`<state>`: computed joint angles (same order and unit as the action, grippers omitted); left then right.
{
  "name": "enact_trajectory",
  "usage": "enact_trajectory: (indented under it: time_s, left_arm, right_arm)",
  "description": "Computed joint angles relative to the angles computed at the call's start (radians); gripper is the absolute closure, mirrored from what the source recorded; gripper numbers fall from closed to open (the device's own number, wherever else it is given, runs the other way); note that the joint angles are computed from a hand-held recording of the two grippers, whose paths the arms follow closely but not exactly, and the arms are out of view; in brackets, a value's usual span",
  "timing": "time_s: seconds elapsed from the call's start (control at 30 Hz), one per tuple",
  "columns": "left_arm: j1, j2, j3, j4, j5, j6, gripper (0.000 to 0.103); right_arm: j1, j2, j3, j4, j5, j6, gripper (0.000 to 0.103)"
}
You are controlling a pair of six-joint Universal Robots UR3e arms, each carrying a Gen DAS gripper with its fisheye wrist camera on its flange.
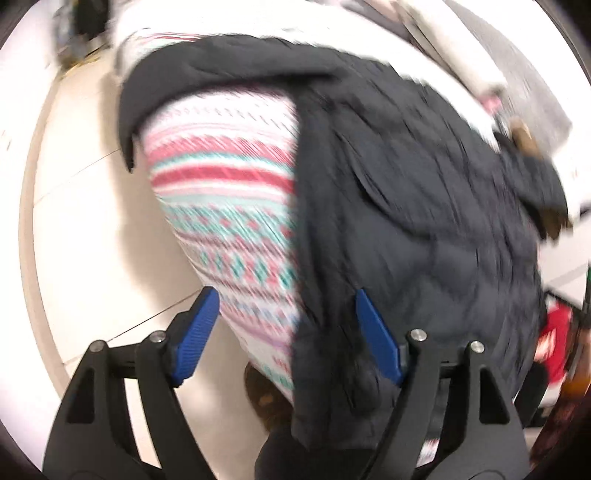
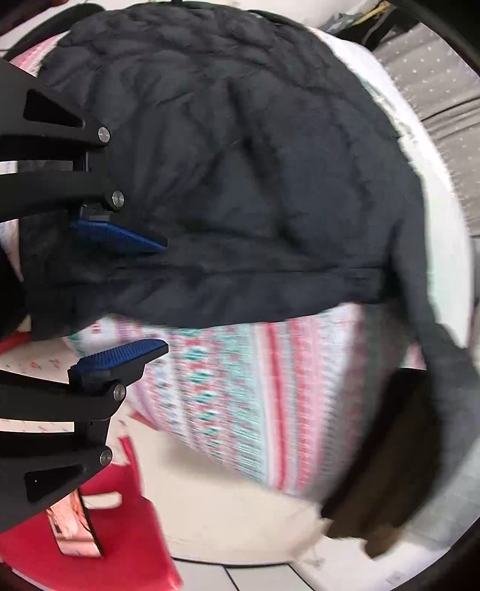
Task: Fold large clothes
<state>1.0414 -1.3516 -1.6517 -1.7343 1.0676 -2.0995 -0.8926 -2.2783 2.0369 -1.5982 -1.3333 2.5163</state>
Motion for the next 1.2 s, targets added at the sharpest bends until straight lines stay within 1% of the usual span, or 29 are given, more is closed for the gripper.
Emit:
enact_trajectory:
  time_s: [0.03,0.07,0.1,0.13,0.23,0.27,0.33,0.37,0.4,0.43,0.47,0.5,0.53,0.57,0.67,0.73,0.77,0.8,0.83,0.87,0.9,0.93,0.97,1.0,1.07,1.2]
  left_arm:
    - [-0.006,-0.036,0.017,0.038,-0.021,-0.059,0.025]
    - [0.0,-0.062,0.033,0.053,-0.037,-0.085,0.025]
    - [-0.009,-0.107,0.06,0.079,-0.064,-0.139,0.024]
    - [-0.015,-0.161,0.097,0.086,-0.096,-0.188,0.024]
    - [-0.022,-0.321,0.203,0.061,-0.207,-0.287,0.024]
    - [-0.035,-0.366,0.226,0.082,-0.23,-0.341,0.024]
    - [-0.063,-0.441,0.257,0.148,-0.264,-0.451,0.024]
    - [-0.07,-0.46,0.256,0.179,-0.277,-0.49,0.024]
    - [-0.085,-0.5,0.269,0.227,-0.289,-0.561,0.024]
    - [-0.101,-0.538,0.284,0.276,-0.293,-0.63,0.024]
    - [-0.107,-0.553,0.276,0.324,-0.295,-0.677,0.023]
    - [-0.117,-0.578,0.271,0.411,-0.293,-0.755,0.023]
    - [-0.119,-0.596,0.273,0.463,-0.29,-0.798,0.023]
    - [-0.123,-0.615,0.283,0.498,-0.287,-0.833,0.023]
    - [-0.144,-0.706,0.336,0.627,-0.254,-0.99,0.023]
    - [-0.144,-0.76,0.366,0.697,-0.258,-1.089,0.023]
    - [-0.131,-0.777,0.371,0.711,-0.27,-1.108,0.023]
    - [-0.125,-0.801,0.386,0.739,-0.283,-1.157,0.026]
    - [-0.121,-0.82,0.399,0.767,-0.287,-1.205,0.035]
    - [-0.12,-0.828,0.402,0.789,-0.285,-1.233,0.042]
    - [-0.121,-0.836,0.41,0.822,-0.279,-1.276,0.057]
    - [-0.123,-0.835,0.42,0.835,-0.273,-1.296,0.076]
    - [-0.128,-0.828,0.43,0.845,-0.258,-1.304,0.085]
    - [-0.135,-0.818,0.45,0.848,-0.242,-1.304,0.091]
    - [-0.147,-0.766,0.436,0.902,-0.208,-1.297,0.093]
    - [-0.19,-0.639,0.403,0.975,-0.178,-1.228,0.094]
  right_arm:
    - [0.017,0.025,-0.024,-0.017,0.009,0.021,0.047]
    - [0.063,0.065,-0.058,-0.05,0.024,0.072,0.043]
    - [0.087,0.09,-0.08,-0.064,0.034,0.098,0.041]
    - [0.131,0.128,-0.106,-0.093,0.046,0.14,0.041]
    - [0.272,0.256,-0.174,-0.198,0.058,0.273,0.039]
    - [0.313,0.298,-0.197,-0.23,0.058,0.311,0.039]
    - [0.359,0.343,-0.204,-0.283,0.076,0.35,0.039]
    - [0.398,0.387,-0.227,-0.319,0.075,0.381,0.039]
    - [0.446,0.446,-0.258,-0.363,0.075,0.416,0.039]
    - [0.477,0.475,-0.261,-0.399,0.075,0.437,0.039]
    - [0.514,0.527,-0.291,-0.434,0.075,0.46,0.039]
    - [0.532,0.537,-0.3,-0.441,0.074,0.471,0.038]
    - [0.564,0.58,-0.313,-0.478,0.074,0.491,0.038]
    - [0.588,0.622,-0.334,-0.502,0.074,0.505,0.038]
    - [0.638,0.713,-0.377,-0.55,0.066,0.54,0.038]
    - [0.657,0.768,-0.407,-0.563,0.069,0.552,0.038]
    - [0.662,0.791,-0.416,-0.571,0.07,0.558,0.038]
    - [0.665,0.81,-0.419,-0.584,0.068,0.562,0.038]
    - [0.659,0.789,-0.403,-0.575,0.067,0.56,0.038]
    - [0.653,0.787,-0.39,-0.581,0.064,0.559,0.038]
    - [0.651,0.793,-0.389,-0.587,0.06,0.563,0.038]
    - [0.645,0.797,-0.382,-0.596,0.055,0.57,0.038]
    - [0.638,0.799,-0.373,-0.607,0.05,0.574,0.038]
    - [0.631,0.798,-0.363,-0.614,0.045,0.575,0.038]
    - [0.612,0.792,-0.337,-0.631,0.038,0.58,0.038]
    - [0.571,0.775,-0.298,-0.638,0.058,0.579,0.038]
